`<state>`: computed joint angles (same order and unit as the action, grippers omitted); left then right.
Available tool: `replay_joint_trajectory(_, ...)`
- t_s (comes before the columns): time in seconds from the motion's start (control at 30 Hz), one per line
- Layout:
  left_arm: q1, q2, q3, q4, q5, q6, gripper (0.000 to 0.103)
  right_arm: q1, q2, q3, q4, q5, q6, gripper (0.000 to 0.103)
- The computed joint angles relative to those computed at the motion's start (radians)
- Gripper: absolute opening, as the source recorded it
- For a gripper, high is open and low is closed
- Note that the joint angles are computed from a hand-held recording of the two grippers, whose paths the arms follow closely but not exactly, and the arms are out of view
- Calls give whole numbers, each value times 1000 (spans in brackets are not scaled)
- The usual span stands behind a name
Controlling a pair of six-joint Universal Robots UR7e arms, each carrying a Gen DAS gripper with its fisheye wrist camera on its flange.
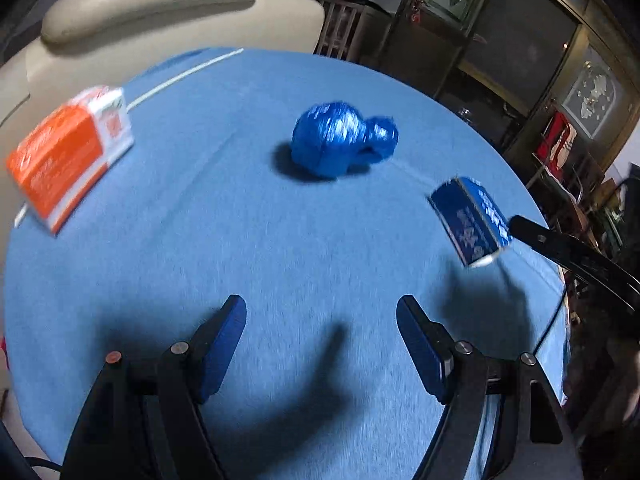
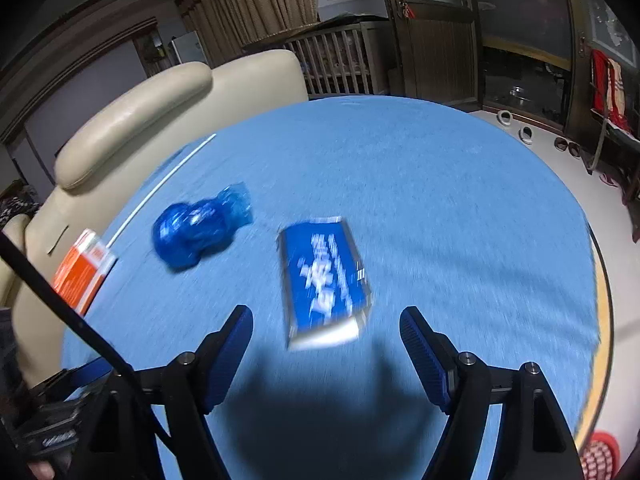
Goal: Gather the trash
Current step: 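Grasp the blue plastic bag with left tool while right grasps blue toothpaste box, then lift the blue bag and toothpaste box and hold them above the table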
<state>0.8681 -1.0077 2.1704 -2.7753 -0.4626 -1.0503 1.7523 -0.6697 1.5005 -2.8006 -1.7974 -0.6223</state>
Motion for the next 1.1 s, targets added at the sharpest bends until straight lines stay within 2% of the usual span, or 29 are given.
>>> replay_joint_trajectory(0.13, 25, 29, -64, -70, 46, 177, 79, 7, 63, -88, 52, -4, 5, 79)
replay_joint_trajectory(0.27, 63, 95, -161, -265, 86, 462, 82, 9, 112, -152, 111, -22, 0, 79)
replay_joint_trajectory(0.37, 95, 140, -242, -356, 89, 640, 84, 4, 123, -164, 126, -29, -3, 78)
replay_joint_trajectory(0.43, 120, 160, -297, -353, 81, 708, 84, -2, 122, -161, 126, -30, 0, 62)
replay_joint_trajectory(0.67, 191, 182, -412, -223, 46, 718, 84, -22, 105, -147, 131, -14, 29, 61)
replay_joint_trajectory(0.77, 221, 178, -442, -84, 8, 649, 84, -27, 104, -148, 138, 0, 51, 61)
replay_joint_trajectory(0.8, 229, 181, -446, -72, 2, 652, 84, -26, 104, -148, 136, 1, 51, 61)
replay_joint_trajectory(0.9, 218, 188, -430, -101, 31, 678, 64, -22, 105, -149, 137, -6, 56, 61)
replay_joint_trajectory(0.93, 212, 177, -415, -107, 20, 667, 59, -20, 106, -148, 135, -7, 59, 61)
replay_joint_trajectory(1.1, 180, 127, -344, -62, 17, 554, 55, -15, 101, -135, 124, -11, 63, 59)
